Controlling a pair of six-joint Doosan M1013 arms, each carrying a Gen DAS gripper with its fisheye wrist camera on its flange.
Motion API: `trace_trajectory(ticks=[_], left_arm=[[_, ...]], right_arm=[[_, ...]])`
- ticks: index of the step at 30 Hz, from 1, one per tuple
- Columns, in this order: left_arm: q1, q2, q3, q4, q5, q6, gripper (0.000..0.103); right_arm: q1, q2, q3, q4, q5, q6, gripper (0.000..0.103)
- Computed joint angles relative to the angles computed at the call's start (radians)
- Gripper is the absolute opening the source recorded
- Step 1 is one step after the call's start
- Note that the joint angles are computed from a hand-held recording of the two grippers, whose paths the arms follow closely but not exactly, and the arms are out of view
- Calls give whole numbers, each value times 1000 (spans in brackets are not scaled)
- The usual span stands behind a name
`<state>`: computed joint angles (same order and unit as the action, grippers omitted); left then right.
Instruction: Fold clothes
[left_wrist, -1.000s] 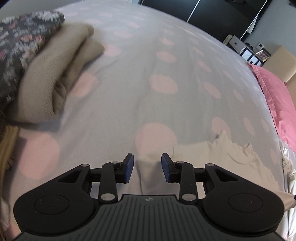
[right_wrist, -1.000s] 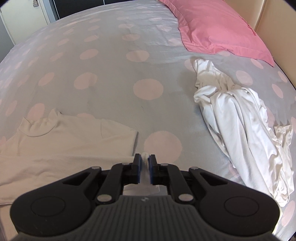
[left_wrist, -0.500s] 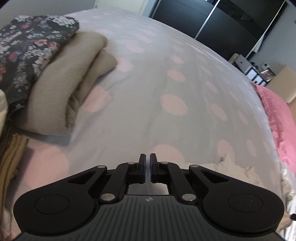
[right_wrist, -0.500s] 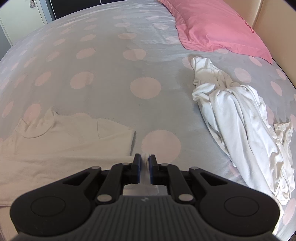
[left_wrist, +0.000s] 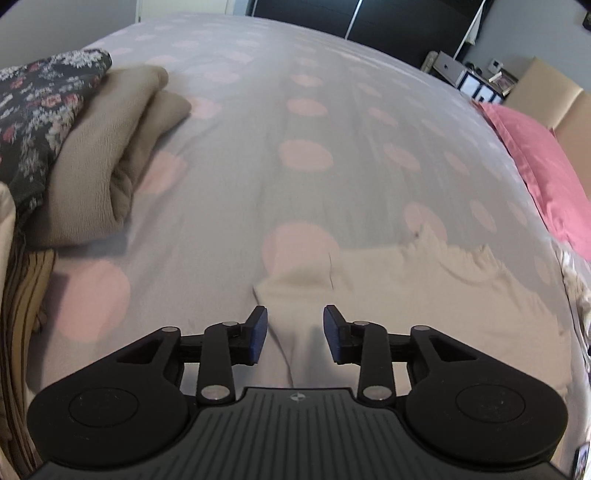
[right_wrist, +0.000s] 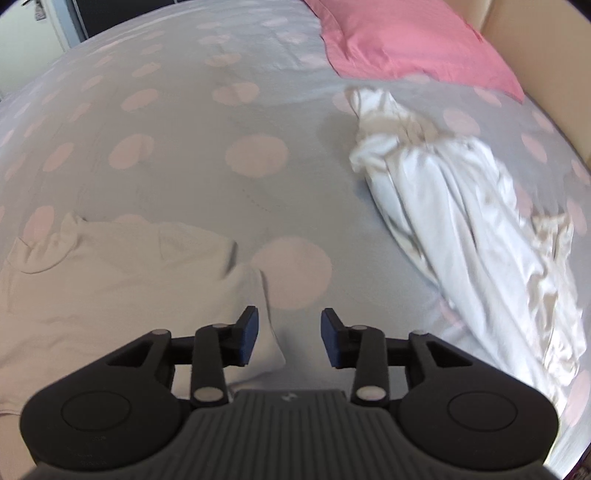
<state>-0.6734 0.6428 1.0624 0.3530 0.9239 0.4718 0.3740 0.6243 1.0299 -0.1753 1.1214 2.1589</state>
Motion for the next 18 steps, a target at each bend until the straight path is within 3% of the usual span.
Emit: trace_trajectory(ticks=[3, 9, 11, 12, 15, 18], left_arm=[[-2, -14, 30, -42, -5, 1, 38], [1, -34, 81, -79, -48, -32, 38], [3, -39, 92, -93, -70, -38, 37], [3, -41, 96, -103, -79, -31, 30], [3, -43, 101, -127, -104, 1, 9], [-15, -32, 70, -43, -40, -2, 2]], right_arm=[[-24, 0, 25, 106, 13, 31, 40], [-47, -27, 122, 243, -122, 137, 41], [-36, -32, 131, 215, -149, 152, 27], [-31, -34, 132, 206, -157, 147, 12], [-14, -41, 130, 158, -172, 149, 10], [1, -50, 125, 109, -165, 166, 10]])
